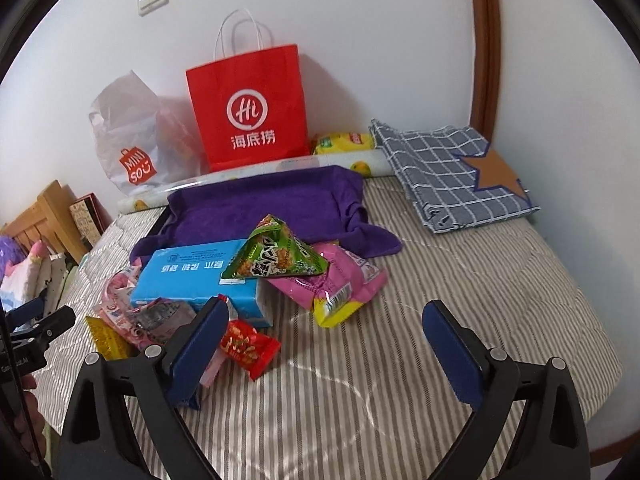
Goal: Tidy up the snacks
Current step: 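Reach the right gripper to the green triangular snack bag and grasp it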
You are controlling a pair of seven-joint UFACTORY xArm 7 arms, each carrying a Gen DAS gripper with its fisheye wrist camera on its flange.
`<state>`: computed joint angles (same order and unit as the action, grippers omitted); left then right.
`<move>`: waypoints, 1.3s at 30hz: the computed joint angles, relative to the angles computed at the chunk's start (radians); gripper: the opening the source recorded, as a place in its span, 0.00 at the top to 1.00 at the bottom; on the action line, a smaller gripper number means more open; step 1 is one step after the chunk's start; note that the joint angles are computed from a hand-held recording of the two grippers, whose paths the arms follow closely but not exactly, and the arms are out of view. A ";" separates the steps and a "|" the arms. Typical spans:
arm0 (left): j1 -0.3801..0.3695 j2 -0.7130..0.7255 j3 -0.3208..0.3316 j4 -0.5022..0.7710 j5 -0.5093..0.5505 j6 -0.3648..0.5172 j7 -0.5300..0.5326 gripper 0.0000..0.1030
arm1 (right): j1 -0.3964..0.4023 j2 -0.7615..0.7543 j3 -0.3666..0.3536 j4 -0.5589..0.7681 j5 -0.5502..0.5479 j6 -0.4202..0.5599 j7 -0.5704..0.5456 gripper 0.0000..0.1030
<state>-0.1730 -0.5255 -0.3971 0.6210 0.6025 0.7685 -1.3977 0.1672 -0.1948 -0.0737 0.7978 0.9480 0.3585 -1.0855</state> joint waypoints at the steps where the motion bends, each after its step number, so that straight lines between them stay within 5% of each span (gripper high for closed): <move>1: 0.002 0.006 0.007 0.000 0.001 -0.007 0.005 0.00 | 0.002 0.011 0.004 0.009 -0.004 -0.001 0.005 0.06; 22: 0.112 -0.012 0.087 -0.085 -0.031 -0.174 0.107 0.00 | -0.026 0.252 0.145 0.218 -0.039 -0.020 0.016 0.13; 26: 0.128 -0.028 0.093 -0.106 -0.054 -0.179 0.117 0.00 | -0.050 0.306 0.169 0.260 -0.097 0.005 0.060 0.22; 29: 0.137 -0.037 0.093 -0.119 -0.072 -0.181 0.124 0.00 | -0.069 0.337 0.182 0.286 -0.149 0.043 0.095 0.38; 39: 0.128 -0.073 0.087 -0.158 -0.131 -0.166 0.150 0.00 | -0.098 0.240 0.184 0.212 -0.002 0.060 -0.036 0.59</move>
